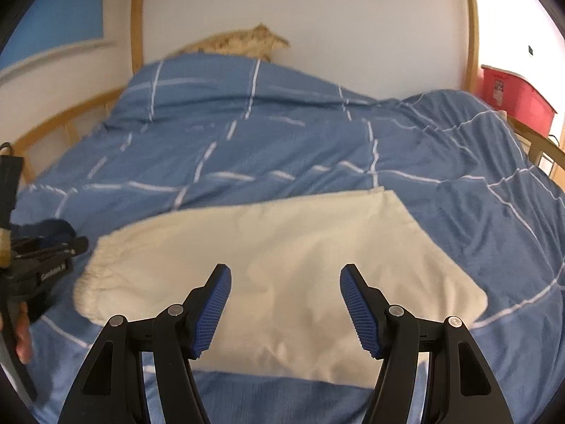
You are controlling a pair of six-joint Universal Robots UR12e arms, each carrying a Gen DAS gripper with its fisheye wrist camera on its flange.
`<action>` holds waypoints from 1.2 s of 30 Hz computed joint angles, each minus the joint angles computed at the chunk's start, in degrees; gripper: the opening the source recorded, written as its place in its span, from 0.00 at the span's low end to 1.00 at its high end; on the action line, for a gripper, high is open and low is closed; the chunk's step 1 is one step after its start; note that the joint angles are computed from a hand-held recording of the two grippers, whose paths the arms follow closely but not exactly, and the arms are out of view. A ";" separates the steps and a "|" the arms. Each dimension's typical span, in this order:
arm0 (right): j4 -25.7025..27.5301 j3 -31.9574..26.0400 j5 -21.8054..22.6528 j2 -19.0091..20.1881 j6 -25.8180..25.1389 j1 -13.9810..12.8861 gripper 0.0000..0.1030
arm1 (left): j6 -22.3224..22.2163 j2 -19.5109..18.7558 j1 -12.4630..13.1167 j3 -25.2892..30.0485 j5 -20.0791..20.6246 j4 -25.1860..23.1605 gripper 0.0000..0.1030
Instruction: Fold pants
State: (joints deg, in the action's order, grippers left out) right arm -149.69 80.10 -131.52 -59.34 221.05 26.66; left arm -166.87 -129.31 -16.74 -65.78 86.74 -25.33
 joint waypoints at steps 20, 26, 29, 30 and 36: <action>1.48 -4.97 3.38 3.30 2.91 -0.49 0.63 | 3.52 -8.09 2.55 14.81 -15.10 -20.03 0.57; 2.74 -5.23 4.98 3.94 4.23 -0.91 0.63 | 2.78 -9.38 2.35 16.60 -16.53 -23.01 0.38; 3.46 -4.92 5.51 3.78 5.23 -1.06 0.63 | 2.50 -9.03 2.01 15.80 -15.68 -21.64 0.23; 3.27 -4.73 5.71 3.66 5.45 -1.13 0.63 | 2.94 -8.77 1.73 15.20 -14.12 -20.03 0.17; 2.83 -5.10 4.93 3.73 5.11 -1.00 0.63 | -3.38 -8.16 2.19 13.60 -13.14 -16.88 0.10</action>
